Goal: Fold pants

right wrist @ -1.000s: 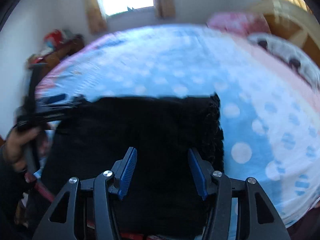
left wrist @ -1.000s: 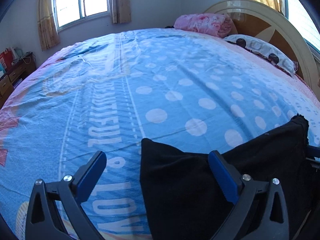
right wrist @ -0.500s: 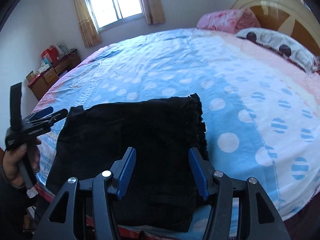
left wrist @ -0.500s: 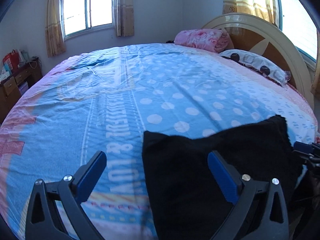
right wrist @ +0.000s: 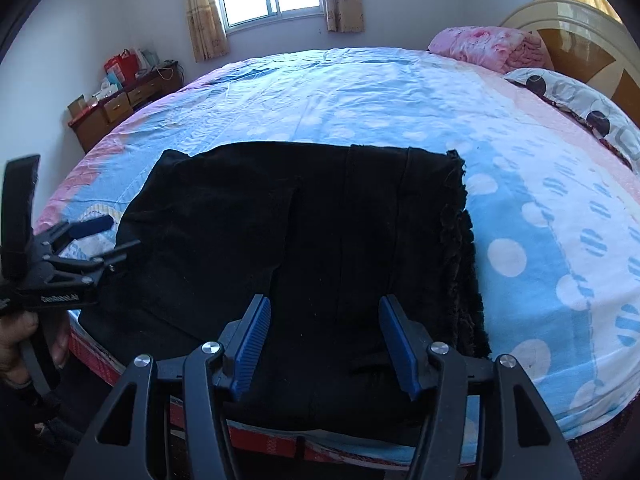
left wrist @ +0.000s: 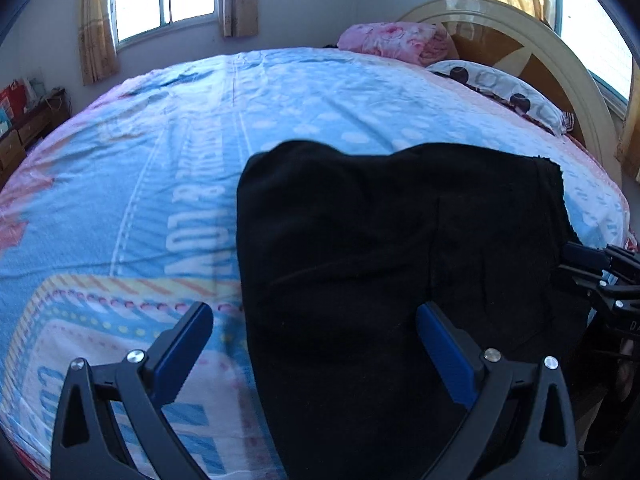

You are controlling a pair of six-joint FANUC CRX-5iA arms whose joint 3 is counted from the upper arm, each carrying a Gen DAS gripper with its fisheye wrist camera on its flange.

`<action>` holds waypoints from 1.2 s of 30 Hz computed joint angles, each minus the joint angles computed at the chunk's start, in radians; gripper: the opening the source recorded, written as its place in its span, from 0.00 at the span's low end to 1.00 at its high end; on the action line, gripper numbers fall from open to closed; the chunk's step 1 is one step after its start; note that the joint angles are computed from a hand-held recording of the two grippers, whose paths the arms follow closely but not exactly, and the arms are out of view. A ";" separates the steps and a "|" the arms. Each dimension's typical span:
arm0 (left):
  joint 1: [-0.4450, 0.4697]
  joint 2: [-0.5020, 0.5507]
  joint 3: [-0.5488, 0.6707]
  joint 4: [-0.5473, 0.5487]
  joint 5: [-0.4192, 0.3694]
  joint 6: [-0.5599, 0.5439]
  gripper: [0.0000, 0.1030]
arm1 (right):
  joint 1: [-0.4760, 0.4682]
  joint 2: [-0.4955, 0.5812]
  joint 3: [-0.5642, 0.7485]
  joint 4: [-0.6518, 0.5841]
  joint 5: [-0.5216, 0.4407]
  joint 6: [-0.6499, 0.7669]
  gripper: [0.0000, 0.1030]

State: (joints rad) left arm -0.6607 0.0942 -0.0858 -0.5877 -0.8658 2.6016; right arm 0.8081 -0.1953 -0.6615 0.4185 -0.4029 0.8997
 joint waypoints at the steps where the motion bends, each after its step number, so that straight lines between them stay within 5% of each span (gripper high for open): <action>1: -0.001 -0.003 -0.005 -0.001 0.004 0.007 1.00 | 0.000 0.000 0.001 -0.006 0.000 0.008 0.57; 22: -0.047 -0.124 -0.072 -0.072 -0.020 0.097 1.00 | 0.044 -0.088 -0.048 0.262 -0.068 -0.229 0.57; 36: -0.379 -0.201 0.022 -0.430 -0.357 0.327 1.00 | 0.145 -0.360 -0.221 0.681 -0.054 -0.570 0.62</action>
State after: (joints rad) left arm -1.0396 -0.1070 -0.0633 -1.0179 -1.2229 2.9283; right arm 0.9528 -0.5552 -0.8827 1.0994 -0.4567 0.3293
